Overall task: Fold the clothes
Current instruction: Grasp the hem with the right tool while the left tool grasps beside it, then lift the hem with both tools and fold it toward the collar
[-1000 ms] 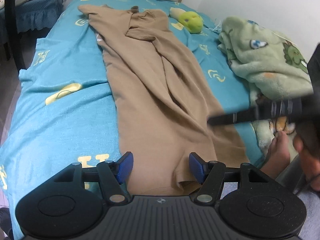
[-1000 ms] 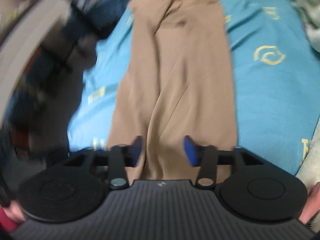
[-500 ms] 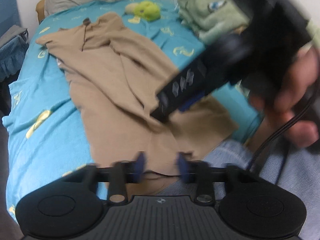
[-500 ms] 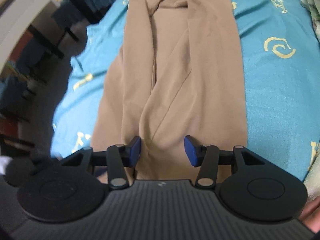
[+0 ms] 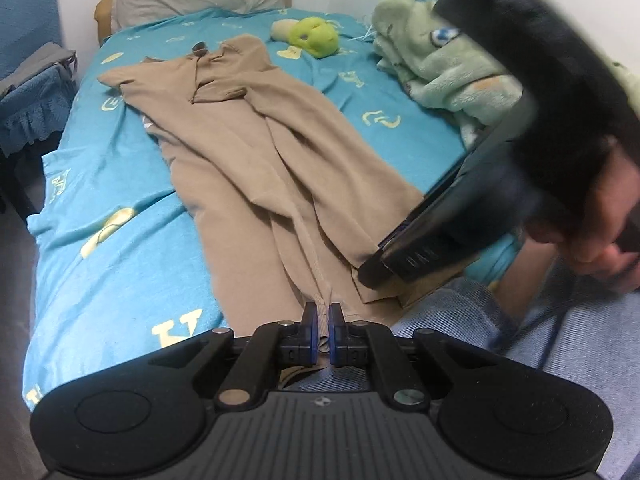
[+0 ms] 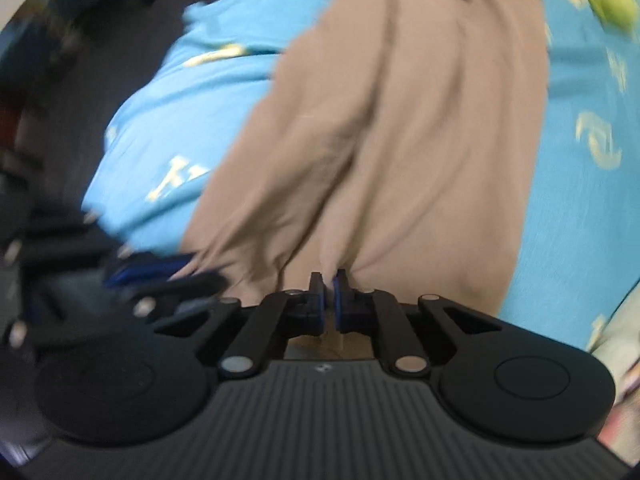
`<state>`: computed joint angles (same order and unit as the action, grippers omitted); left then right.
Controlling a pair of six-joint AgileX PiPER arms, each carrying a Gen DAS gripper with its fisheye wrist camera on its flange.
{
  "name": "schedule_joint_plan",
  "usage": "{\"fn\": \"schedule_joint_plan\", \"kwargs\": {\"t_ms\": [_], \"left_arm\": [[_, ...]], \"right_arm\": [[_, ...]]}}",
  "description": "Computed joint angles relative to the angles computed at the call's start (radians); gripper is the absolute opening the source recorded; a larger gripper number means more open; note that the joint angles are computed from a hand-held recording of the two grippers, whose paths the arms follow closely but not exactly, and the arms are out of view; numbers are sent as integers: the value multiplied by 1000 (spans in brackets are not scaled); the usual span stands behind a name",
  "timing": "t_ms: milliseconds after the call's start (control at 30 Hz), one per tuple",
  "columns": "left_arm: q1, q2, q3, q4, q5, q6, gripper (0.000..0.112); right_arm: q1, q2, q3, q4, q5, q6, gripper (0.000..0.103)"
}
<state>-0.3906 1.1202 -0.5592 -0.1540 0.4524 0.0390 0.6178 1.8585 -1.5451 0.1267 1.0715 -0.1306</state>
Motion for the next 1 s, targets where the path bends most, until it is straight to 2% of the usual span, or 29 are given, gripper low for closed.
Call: {"fn": "schedule_joint_plan", "kwargs": {"t_ms": [133,200,333,367,400,433,467,500,567,633,700,733,800,867,967,1000], "left_arm": [[-3,38,-14,-11,13,26,5],[-6,54,-22,-30,20,58,6],[15,58,-23,-85,31,108,14],[25,53,-21,-98,29,112,24],[52,45,-19,-136,33,141,39],[83,33,-21,-170,39,162,46],[121,19,-19,-214,42,191,58],[179,6,-16,-298,52,254,70],[318,4,-13,-494,88,404,82],[432,40,-20,-614,125,467,83],[489,94,-41,-629,141,424,83],[503,120,-54,-619,145,391,83],[515,180,-79,-617,159,366,83],[509,236,-106,-616,180,351,83],[471,273,-125,-556,195,304,83],[458,273,-128,-546,196,301,83]], "right_arm": [[71,-23,-10,-137,63,-39,7],[71,-18,18,-154,56,-18,7],[-3,-24,17,-63,52,3,9],[-45,-29,12,-4,56,7,10],[-88,-34,9,56,61,9,14],[-136,-49,18,125,57,-1,16],[-186,-64,29,194,53,-12,36],[-238,-92,62,271,24,-28,66],[-331,-141,127,401,-39,-45,88],[-386,-178,188,459,-117,-2,86],[-412,-203,236,461,-200,90,86],[-393,-201,244,414,-236,166,86],[-359,-180,242,327,-244,271,86],[-328,-135,213,296,-226,290,86],[-289,-80,168,200,-174,385,86],[-296,-68,160,211,-156,385,85]]}}
